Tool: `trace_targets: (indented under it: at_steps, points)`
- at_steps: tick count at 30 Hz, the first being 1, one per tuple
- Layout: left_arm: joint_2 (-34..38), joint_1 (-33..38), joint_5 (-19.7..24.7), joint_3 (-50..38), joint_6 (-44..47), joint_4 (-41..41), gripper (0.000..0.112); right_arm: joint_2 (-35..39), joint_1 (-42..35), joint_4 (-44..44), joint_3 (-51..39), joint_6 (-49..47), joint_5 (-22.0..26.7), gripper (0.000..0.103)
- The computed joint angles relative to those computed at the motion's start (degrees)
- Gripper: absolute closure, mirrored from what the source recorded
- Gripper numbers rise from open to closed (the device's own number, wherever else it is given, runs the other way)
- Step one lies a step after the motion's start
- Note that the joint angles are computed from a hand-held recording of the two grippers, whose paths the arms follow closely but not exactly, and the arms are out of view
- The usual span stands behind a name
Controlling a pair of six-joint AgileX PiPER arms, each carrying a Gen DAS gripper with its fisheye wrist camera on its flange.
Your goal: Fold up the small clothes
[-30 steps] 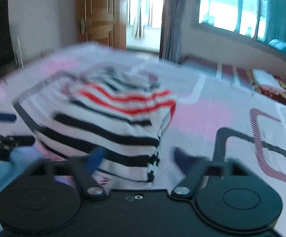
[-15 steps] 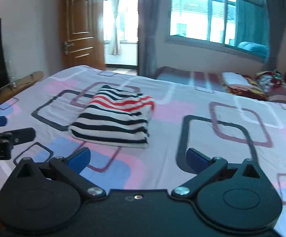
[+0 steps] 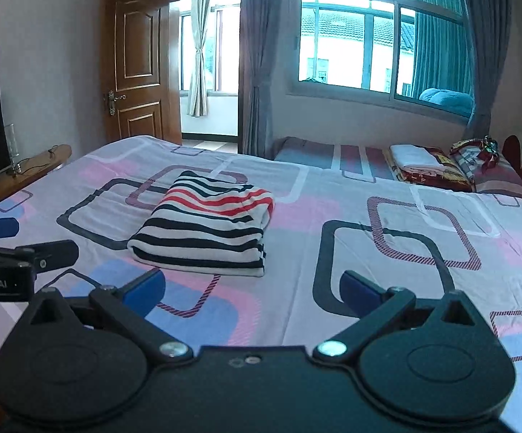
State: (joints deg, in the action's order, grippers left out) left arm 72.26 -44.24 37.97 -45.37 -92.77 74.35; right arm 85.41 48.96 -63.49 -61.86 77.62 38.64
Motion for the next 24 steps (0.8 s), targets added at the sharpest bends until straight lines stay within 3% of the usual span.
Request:
trace_targets:
  at_steps: [24]
  points:
    - [-0.1,1.5,-3.0,0.9,0.5,1.5,0.009,0.1,1.2,-3.6,0.8,5.7,2.5,0.001]
